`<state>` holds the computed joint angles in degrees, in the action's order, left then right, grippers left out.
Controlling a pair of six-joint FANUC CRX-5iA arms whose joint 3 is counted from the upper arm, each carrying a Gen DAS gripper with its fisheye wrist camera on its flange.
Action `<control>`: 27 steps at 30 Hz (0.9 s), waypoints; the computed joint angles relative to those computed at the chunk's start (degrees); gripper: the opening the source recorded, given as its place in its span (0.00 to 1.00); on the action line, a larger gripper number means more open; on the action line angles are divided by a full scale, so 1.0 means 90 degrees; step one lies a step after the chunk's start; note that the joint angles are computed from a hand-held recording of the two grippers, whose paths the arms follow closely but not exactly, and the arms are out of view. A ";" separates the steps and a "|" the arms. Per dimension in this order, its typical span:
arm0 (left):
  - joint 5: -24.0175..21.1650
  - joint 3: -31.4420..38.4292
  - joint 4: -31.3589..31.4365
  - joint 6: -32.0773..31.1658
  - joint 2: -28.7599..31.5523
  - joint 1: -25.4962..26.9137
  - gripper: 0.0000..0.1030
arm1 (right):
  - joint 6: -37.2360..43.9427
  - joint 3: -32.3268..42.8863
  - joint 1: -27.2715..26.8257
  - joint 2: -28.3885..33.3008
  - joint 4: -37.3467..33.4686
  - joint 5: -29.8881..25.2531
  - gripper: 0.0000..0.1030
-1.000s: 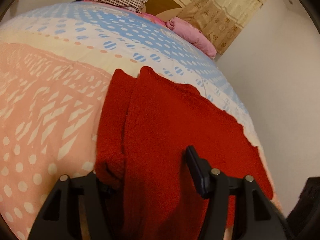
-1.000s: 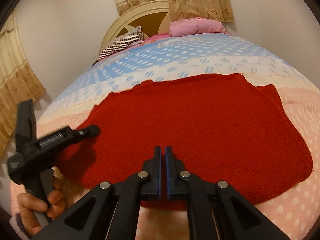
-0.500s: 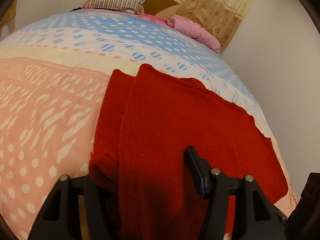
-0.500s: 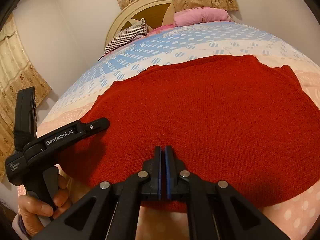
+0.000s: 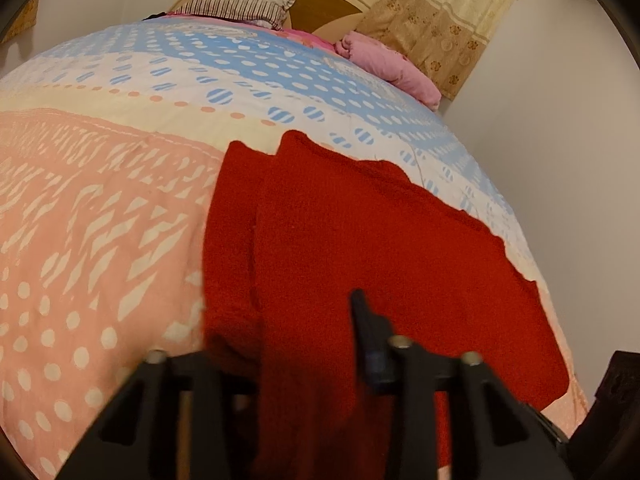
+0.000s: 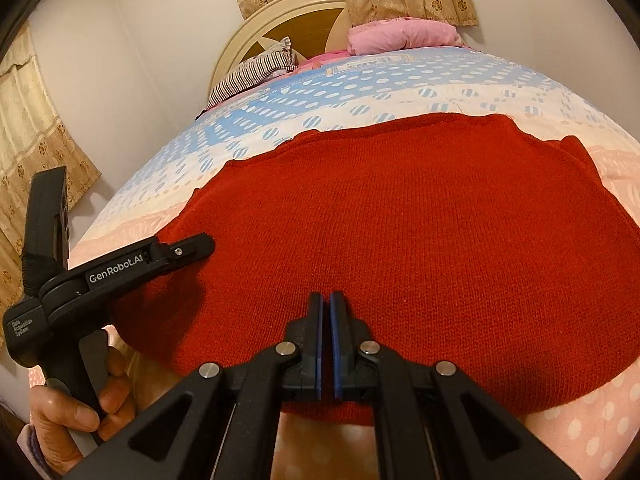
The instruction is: Fold small clothes
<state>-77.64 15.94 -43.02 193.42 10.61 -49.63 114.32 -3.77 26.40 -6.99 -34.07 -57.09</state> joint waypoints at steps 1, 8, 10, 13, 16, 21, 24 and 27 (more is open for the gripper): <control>-0.0140 0.0130 -0.0044 -0.0114 0.0070 -0.0028 0.29 | -0.0003 -0.0002 0.0001 -0.0002 -0.0004 0.0001 0.03; -0.1146 0.1726 -0.0856 -0.2184 0.0971 -0.0407 0.28 | 0.0050 0.0053 -0.0083 0.0048 -0.0136 -0.0075 0.03; -0.0979 0.1941 -0.0887 -0.2775 0.1145 -0.0434 0.28 | 0.0096 0.0100 -0.0161 0.0090 -0.0248 -0.0154 0.03; -0.0559 0.1947 -0.0517 -0.3318 0.1289 -0.0273 0.28 | 0.0187 0.0192 -0.0330 0.0179 -0.0484 -0.0321 0.04; 0.0045 0.1507 -0.0205 -0.3054 0.1111 -0.0087 0.28 | 0.0232 0.0257 -0.0446 0.0251 -0.0643 -0.0441 0.03; 0.0877 0.0784 -0.0111 -0.2470 0.0628 0.0051 0.33 | 0.0260 0.0311 -0.0558 0.0324 -0.0837 -0.0552 0.03; 0.1007 0.0714 -0.0150 -0.2314 0.0574 0.0006 0.33 | 0.0277 0.0349 -0.0644 0.0361 -0.0971 -0.0648 0.03; 0.1111 0.0652 -0.0178 -0.2212 0.0529 -0.0006 0.33 | 0.0290 0.0527 -0.0919 0.0521 -0.1353 -0.1011 0.03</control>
<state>-67.64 21.81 -44.62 173.52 15.38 -49.69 116.93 0.98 18.13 -2.30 -46.24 -66.19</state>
